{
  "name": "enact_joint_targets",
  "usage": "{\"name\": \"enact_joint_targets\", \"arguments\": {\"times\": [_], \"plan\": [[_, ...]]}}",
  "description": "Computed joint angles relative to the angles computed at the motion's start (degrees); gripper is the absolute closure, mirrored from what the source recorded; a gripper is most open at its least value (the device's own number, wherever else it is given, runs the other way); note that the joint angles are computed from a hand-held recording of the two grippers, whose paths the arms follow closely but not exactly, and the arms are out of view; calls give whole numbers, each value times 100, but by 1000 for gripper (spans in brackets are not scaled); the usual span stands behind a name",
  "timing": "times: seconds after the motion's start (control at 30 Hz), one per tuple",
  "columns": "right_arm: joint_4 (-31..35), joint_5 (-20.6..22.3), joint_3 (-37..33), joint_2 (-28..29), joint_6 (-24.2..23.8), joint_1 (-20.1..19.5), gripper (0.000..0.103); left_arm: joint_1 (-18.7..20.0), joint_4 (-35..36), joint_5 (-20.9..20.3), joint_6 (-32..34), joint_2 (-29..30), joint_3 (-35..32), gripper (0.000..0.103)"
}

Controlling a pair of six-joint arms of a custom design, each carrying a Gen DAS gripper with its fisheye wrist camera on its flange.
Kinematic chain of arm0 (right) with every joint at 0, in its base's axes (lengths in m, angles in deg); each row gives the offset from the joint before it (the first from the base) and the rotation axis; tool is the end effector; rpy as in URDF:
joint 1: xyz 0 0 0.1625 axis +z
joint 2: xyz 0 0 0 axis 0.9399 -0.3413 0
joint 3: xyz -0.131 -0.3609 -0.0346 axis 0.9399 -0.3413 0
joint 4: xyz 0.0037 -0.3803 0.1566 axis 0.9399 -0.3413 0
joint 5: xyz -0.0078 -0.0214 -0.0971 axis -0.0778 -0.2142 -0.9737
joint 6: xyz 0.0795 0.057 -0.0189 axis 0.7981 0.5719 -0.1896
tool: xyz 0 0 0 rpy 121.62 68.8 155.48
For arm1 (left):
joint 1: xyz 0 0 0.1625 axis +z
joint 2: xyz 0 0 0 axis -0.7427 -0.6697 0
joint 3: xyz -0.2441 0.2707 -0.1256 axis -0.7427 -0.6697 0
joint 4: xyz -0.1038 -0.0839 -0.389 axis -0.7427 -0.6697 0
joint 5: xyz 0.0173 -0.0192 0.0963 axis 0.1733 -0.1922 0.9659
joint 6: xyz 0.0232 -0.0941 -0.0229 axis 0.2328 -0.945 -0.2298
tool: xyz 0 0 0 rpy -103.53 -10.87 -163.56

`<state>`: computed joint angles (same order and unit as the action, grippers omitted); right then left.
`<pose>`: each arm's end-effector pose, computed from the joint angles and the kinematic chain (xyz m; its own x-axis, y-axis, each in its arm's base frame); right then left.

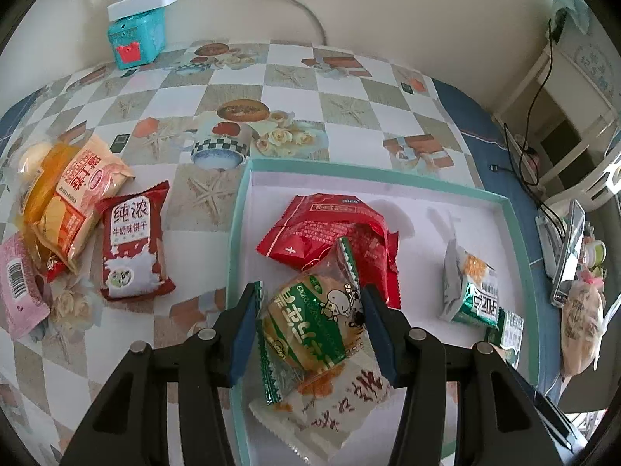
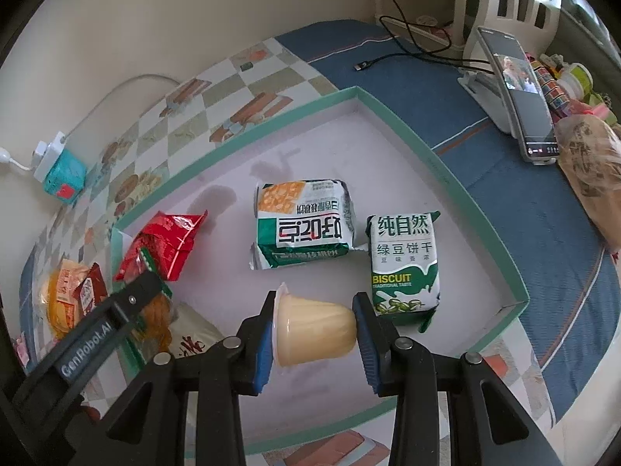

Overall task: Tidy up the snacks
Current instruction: 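Carry the pudding cup and cracker pack over the teal tray, then open both tools to drop the pudding cup and cracker pack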

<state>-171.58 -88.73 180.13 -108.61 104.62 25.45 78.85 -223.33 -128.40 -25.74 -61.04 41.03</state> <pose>0.0788 -0.2796 0.2361 -0.5157 0.7951 0.3191 0.3220 0.5250 -0.7878 -0.3444 -0.4090 -0.0515 -0.7631 0.4649 -0.4490 0.5308 0.8471 -0.0250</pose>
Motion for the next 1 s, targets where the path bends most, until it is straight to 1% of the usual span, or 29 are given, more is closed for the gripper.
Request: {"name": "enact_joint_targets", "arguments": {"times": [0.3,0.37,0.4,0.43,0.47,0.5,0.53,0.57,0.67,0.7,0.73,0.77,0.8,0.87,1.0], "plan": [[-4,47,-88,151,-71,-70,62,29,11,-69,138,110,-152,48],[16,52,-99,162,-69,-86,62,19,143,-79,123,85,-186,45],[19,62,-100,163,-72,-90,60,16,246,-75,91,74,-213,44],[-13,68,-100,178,-76,-87,58,14,347,-67,51,54,-234,43],[-48,75,-95,181,-94,-86,51,16,423,-60,19,31,-250,43],[-104,80,-89,179,-120,-70,41,20,473,-58,-7,-1,-255,42],[-167,69,-83,185,-146,-44,38,31,524,-69,-36,-43,-261,38],[-200,50,-82,194,-162,-23,37,38,576,-72,-75,-87,-264,34],[-138,-79,-104,180,-79,97,36,33,701,17,-181,-256,-243,33],[-144,-110,-109,175,-75,123,32,25,720,86,-218,-335,-221,32],[-152,-151,-112,166,-69,163,30,22,715,142,-243,-385,-210,21],[-167,-184,-109,161,-60,201,25,24,691,202,-255,-440,-189,9],[-222,-228,-106,168,-59,245,22,24,657,272,-266,-503,-156,8],[-346,-249,-104,185,-104,298,19,36,685,443,-311,-625,-117,8],[-533,-256,-102,243,-189,356,7,62,823,860,-457,-831,-22,6]]}}
